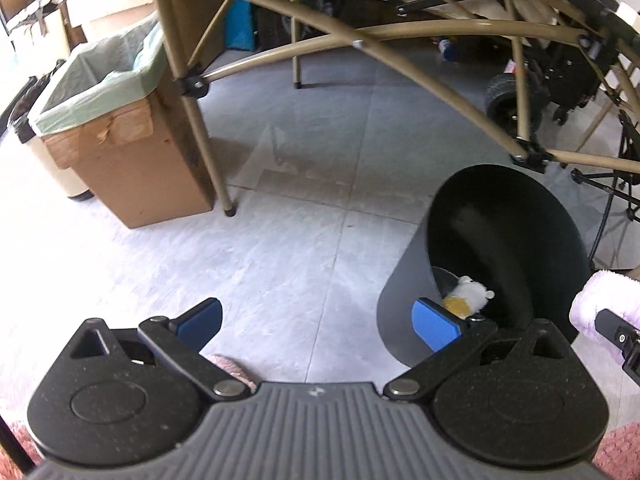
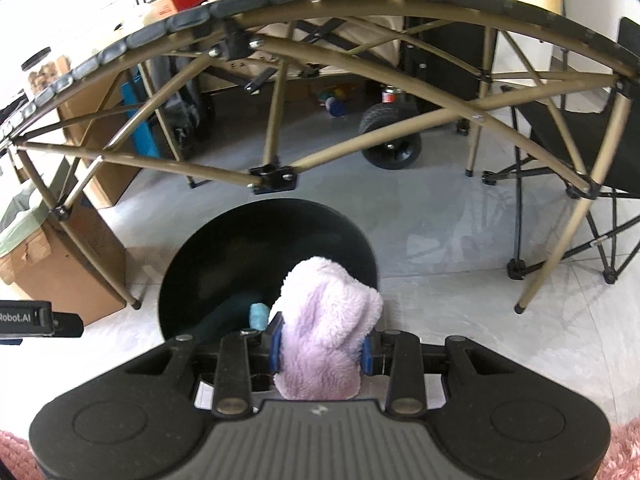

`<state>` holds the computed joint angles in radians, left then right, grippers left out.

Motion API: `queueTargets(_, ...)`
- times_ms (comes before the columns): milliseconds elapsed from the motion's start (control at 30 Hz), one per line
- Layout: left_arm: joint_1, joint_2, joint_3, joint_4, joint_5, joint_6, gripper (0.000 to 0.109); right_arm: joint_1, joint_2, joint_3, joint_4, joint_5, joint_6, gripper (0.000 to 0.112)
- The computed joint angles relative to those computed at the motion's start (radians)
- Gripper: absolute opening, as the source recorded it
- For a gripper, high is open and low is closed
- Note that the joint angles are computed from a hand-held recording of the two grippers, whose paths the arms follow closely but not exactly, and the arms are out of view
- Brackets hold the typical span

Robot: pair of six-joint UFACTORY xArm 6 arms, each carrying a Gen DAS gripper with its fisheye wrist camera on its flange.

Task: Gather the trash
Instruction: 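Move the right gripper over the bin and open it to drop the headband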

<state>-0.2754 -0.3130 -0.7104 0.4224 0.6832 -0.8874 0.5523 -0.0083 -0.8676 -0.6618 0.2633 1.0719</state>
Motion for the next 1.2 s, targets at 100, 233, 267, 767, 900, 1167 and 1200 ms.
queueTargets(100,0.017,-0.012,0.014,-0.013,0.0,0.01,0.103,0.016,0.031,-0.034,0.023,0.004,-0.024,0.034)
queueTargets(233,0.03,-0.02,0.024,-0.029,-0.004,0.027,0.103,0.033,0.07,-0.076,0.088,0.007,-0.081,0.034)
queueTargets(267,0.032,-0.021,0.025,-0.032,-0.004,0.03,0.103,0.037,0.08,-0.089,0.101,0.009,-0.092,0.034)
queueTargets(767,0.063,0.004,0.03,-0.076,0.003,0.069,0.103,0.062,0.219,-0.246,0.283,0.061,-0.233,0.034)
queueTargets(900,0.067,0.014,0.029,-0.091,0.002,0.084,0.103,0.064,0.248,-0.272,0.335,0.065,-0.275,0.034)
queueTargets(1167,0.076,0.043,0.016,-0.119,0.012,0.106,0.103,0.068,0.294,-0.319,0.42,0.108,-0.339,0.034)
queueTargets(1200,0.077,0.047,0.015,-0.123,0.014,0.109,0.103,0.068,0.297,-0.322,0.43,0.111,-0.345,0.034)
